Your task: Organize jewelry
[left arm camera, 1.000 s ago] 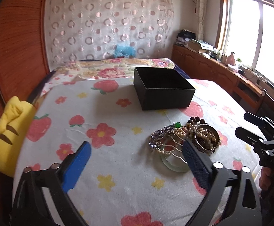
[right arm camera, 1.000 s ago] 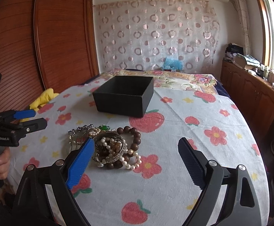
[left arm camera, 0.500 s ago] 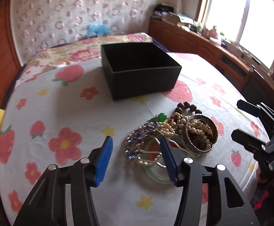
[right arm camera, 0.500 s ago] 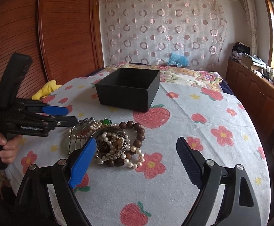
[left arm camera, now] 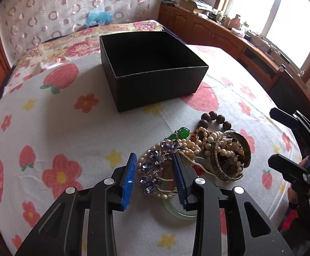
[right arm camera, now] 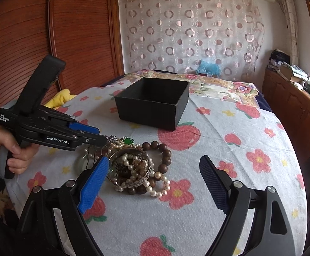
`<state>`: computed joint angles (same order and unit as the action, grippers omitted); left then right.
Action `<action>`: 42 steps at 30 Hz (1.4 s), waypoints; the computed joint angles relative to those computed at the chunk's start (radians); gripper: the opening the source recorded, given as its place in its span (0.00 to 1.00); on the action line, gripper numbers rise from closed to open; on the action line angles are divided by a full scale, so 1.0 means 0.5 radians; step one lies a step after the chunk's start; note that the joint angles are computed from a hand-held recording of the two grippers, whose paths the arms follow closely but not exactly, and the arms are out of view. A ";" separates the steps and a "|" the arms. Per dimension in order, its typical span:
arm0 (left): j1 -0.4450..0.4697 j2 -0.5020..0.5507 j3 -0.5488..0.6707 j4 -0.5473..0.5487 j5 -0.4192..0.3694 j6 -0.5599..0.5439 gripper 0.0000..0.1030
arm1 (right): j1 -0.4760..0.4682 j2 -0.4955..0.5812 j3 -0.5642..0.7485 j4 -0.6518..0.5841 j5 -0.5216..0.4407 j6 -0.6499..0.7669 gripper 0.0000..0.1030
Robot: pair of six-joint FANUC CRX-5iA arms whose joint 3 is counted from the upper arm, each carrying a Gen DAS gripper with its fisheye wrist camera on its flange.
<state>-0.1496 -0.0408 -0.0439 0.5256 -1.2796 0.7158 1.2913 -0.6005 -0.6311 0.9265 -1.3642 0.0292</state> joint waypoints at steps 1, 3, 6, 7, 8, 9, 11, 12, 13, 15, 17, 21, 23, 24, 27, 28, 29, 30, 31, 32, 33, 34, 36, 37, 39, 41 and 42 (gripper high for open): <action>-0.003 0.002 0.004 -0.002 -0.001 -0.016 0.31 | -0.030 -0.001 0.011 -0.025 0.032 0.033 0.86; -0.014 0.014 0.023 -0.032 -0.010 -0.011 0.21 | -0.106 -0.005 0.038 -0.094 0.105 0.123 0.81; -0.021 0.005 0.020 -0.044 0.009 -0.038 0.21 | -0.268 0.018 0.100 -0.279 0.256 0.316 0.68; -0.019 0.002 0.019 -0.048 0.012 -0.044 0.21 | -0.319 0.027 0.120 -0.345 0.296 0.385 0.64; -0.017 -0.005 0.013 -0.048 0.018 -0.051 0.21 | -0.362 0.040 0.140 -0.405 0.320 0.447 0.59; -0.014 -0.017 -0.001 -0.042 0.029 -0.058 0.21 | -0.386 0.045 0.147 -0.438 0.341 0.486 0.57; 0.000 -0.049 -0.029 -0.022 0.068 -0.071 0.21 | -0.425 0.058 0.170 -0.501 0.380 0.573 0.50; 0.010 -0.067 -0.042 -0.004 0.087 -0.074 0.21 | -0.439 0.066 0.175 -0.512 0.397 0.597 0.47; 0.020 -0.081 -0.056 0.014 0.100 -0.080 0.21 | -0.450 0.073 0.183 -0.529 0.410 0.625 0.43; 0.038 -0.101 -0.072 0.056 0.125 -0.088 0.20 | -0.466 0.082 0.197 -0.566 0.426 0.667 0.38; 0.057 -0.129 -0.092 0.091 0.160 -0.096 0.20 | -0.483 0.095 0.215 -0.615 0.438 0.717 0.33; 0.065 -0.154 -0.097 0.109 0.217 -0.084 0.20 | -0.515 0.119 0.246 -0.679 0.457 0.801 0.21; 0.069 -0.156 -0.090 0.117 0.234 -0.071 0.20 | -0.531 0.138 0.270 -0.713 0.453 0.851 0.09; 0.072 -0.153 -0.087 0.121 0.239 -0.072 0.20 | -0.534 0.137 0.280 -0.728 0.449 0.878 0.08; 0.077 -0.153 -0.079 0.124 0.261 -0.062 0.20 | -0.518 0.153 0.297 -0.717 0.414 0.921 0.07; 0.080 -0.151 -0.076 0.129 0.265 -0.056 0.20 | -0.511 0.153 0.296 -0.698 0.403 0.913 0.07; 0.086 -0.156 -0.084 0.136 0.268 -0.061 0.20 | -0.501 0.150 0.294 -0.670 0.384 0.897 0.07; 0.088 -0.159 -0.087 0.139 0.273 -0.060 0.20 | -0.496 0.142 0.291 -0.654 0.374 0.888 0.07; 0.088 -0.162 -0.090 0.143 0.280 -0.059 0.20 | -0.488 0.132 0.283 -0.623 0.367 0.863 0.07; 0.088 -0.165 -0.093 0.148 0.287 -0.058 0.20 | -0.479 0.121 0.272 -0.590 0.359 0.831 0.07; 0.090 -0.168 -0.096 0.152 0.291 -0.059 0.20 | -0.485 0.119 0.268 -0.574 0.360 0.824 0.07; 0.090 -0.169 -0.094 0.157 0.297 -0.056 0.20 | -0.484 0.114 0.264 -0.557 0.357 0.812 0.06; 0.090 -0.172 -0.094 0.167 0.309 -0.052 0.20 | -0.497 0.105 0.255 -0.519 0.367 0.790 0.06; 0.086 -0.172 -0.091 0.171 0.315 -0.049 0.20 | -0.506 0.102 0.254 -0.510 0.373 0.788 0.06; 0.083 -0.173 -0.086 0.176 0.329 -0.049 0.20 | -0.535 0.106 0.264 -0.486 0.378 0.790 0.06; 0.073 -0.165 -0.067 0.184 0.345 -0.044 0.20 | -0.577 0.117 0.281 -0.471 0.385 0.811 0.06; 0.070 -0.161 -0.058 0.187 0.347 -0.041 0.20 | -0.613 0.122 0.290 -0.471 0.404 0.833 0.06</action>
<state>-0.1144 -0.1212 -0.0731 0.6192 -1.1060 0.6952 0.9848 -0.5395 -0.4861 0.6908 -1.1624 0.4459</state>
